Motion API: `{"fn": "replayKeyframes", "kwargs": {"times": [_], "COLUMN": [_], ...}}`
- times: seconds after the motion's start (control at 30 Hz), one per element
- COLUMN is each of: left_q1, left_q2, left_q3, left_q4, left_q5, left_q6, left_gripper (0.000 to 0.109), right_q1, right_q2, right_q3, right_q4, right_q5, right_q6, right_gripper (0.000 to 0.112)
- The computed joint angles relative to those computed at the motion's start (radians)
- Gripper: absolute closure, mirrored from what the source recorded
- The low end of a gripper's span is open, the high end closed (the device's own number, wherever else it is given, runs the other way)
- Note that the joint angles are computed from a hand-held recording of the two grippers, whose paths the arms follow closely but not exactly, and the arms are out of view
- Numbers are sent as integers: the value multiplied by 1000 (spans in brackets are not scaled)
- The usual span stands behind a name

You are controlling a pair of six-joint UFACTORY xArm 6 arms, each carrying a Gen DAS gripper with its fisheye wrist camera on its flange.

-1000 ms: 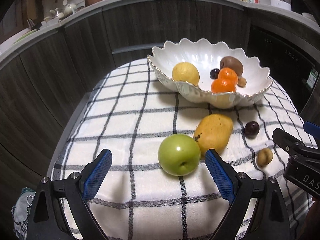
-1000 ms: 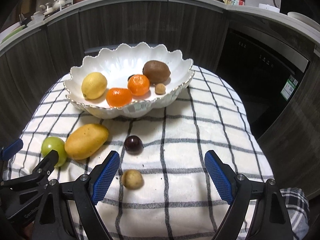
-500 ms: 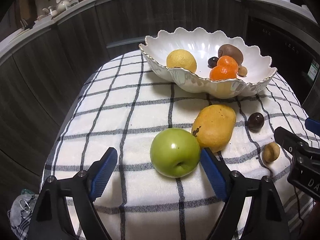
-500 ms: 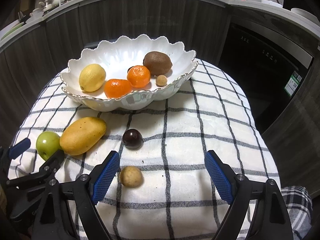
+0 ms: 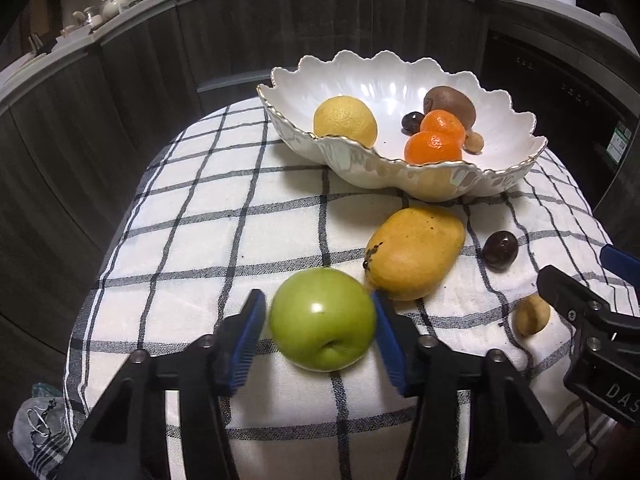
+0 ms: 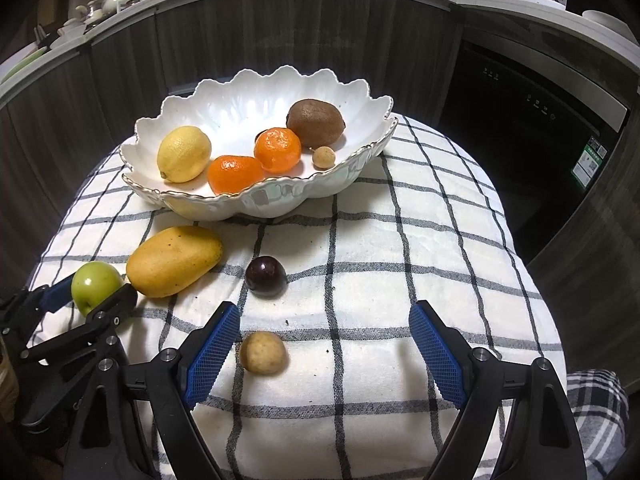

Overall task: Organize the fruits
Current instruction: 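Close the left tool on the green apple while the right tool grasps another brown fruit, then carry the green apple and brown fruit over the white bowl with both tools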

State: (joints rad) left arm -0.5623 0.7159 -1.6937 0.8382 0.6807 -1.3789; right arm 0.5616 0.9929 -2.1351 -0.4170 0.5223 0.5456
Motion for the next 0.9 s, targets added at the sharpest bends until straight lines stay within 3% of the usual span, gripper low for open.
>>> {"fn": "replayKeyframes", "kwargs": {"times": [0.23,0.33,0.5,0.73,0.9], "left_q1": [-5,-8,-8,-10,-8], "left_q2": [-32,-50,-64,-81,-90], "left_q3": [42,65,80,100,111], "left_q4": [23,37,43,61,67], "left_q5": [15,23,30,32,32], "left_q6": [-53,-80,-103,-133,-145], "left_gripper": [61,61,61,61,61], "right_q1": [4,10,19,24,27], "right_q2": [-4,3,30,45,62], "right_q3": [12,10,-18,-27,-44], "right_q4": [35,84,163,198,254], "right_q5": [-23,-30,-9,5,13], "right_q6": [-40,-93,-181,-217,-275], "right_gripper": [26,33,54,65,80]}}
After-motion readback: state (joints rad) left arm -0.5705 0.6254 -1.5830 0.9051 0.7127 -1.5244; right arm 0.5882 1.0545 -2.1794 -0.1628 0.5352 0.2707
